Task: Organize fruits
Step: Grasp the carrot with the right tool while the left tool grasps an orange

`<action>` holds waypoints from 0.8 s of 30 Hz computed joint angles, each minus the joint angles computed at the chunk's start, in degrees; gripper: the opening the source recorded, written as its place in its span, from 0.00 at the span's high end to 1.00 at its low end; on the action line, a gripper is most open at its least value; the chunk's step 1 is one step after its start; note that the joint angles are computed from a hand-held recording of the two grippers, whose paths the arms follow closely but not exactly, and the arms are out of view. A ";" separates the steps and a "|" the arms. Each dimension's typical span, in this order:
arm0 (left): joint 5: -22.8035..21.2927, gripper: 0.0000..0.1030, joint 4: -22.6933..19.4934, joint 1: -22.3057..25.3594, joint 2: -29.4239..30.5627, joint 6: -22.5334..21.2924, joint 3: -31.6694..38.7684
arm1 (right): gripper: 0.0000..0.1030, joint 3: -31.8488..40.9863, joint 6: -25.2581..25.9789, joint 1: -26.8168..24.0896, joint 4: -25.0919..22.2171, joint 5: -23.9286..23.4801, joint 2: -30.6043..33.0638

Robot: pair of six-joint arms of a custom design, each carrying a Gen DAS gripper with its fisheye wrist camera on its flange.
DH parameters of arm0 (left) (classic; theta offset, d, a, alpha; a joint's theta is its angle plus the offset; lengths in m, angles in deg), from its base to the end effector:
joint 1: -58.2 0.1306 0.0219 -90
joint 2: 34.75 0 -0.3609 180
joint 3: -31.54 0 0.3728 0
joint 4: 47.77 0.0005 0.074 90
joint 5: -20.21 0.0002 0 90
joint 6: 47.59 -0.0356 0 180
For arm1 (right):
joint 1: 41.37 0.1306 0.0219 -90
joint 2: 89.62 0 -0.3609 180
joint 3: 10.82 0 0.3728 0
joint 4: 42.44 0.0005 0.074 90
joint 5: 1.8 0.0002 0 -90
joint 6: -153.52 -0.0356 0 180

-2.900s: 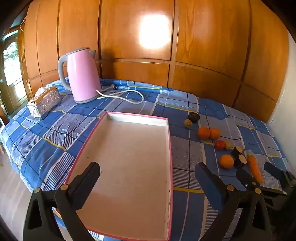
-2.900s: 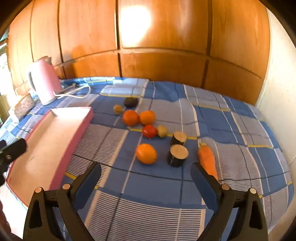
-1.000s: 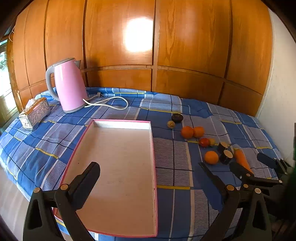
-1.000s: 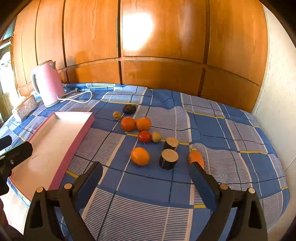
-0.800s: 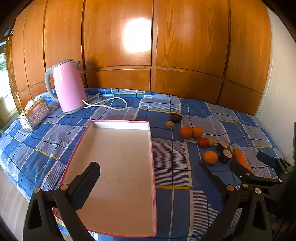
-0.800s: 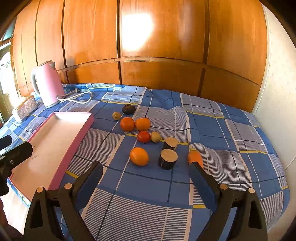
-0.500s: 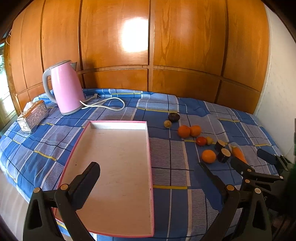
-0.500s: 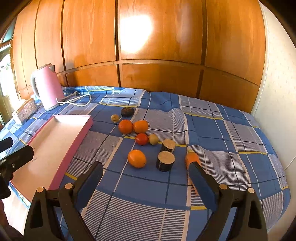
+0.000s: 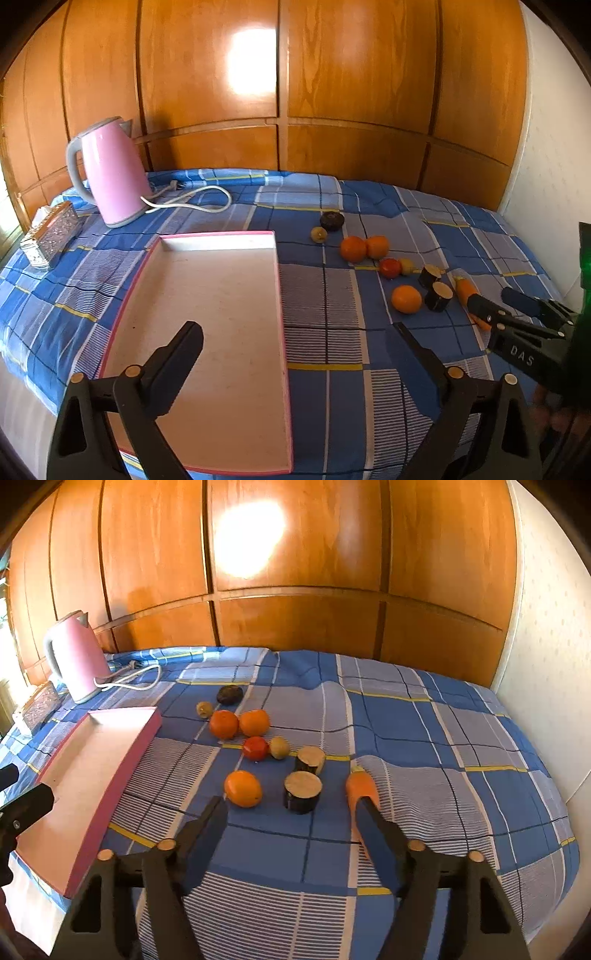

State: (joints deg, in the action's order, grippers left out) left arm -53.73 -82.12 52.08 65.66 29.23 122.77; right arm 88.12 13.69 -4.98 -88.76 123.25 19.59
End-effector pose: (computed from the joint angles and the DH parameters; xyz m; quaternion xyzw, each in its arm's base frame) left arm 0.5293 -0.0672 0.3514 0.2069 0.8878 -0.1041 0.3978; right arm 0.4665 0.3178 0.3187 0.1928 0.8969 -0.0232 0.3972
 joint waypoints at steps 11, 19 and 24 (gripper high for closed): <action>4.11 0.43 -10.74 -1.80 6.23 -4.66 7.66 | 0.63 -5.32 -2.85 -3.41 1.14 -6.74 -2.48; 8.45 0.61 -22.95 -4.89 14.23 -6.00 17.98 | 0.63 -9.75 -7.08 -5.65 2.08 -10.95 -3.95; 10.80 0.68 -27.05 -7.46 18.65 -5.15 23.40 | 0.63 -9.68 -5.59 -5.70 1.74 -10.32 -3.74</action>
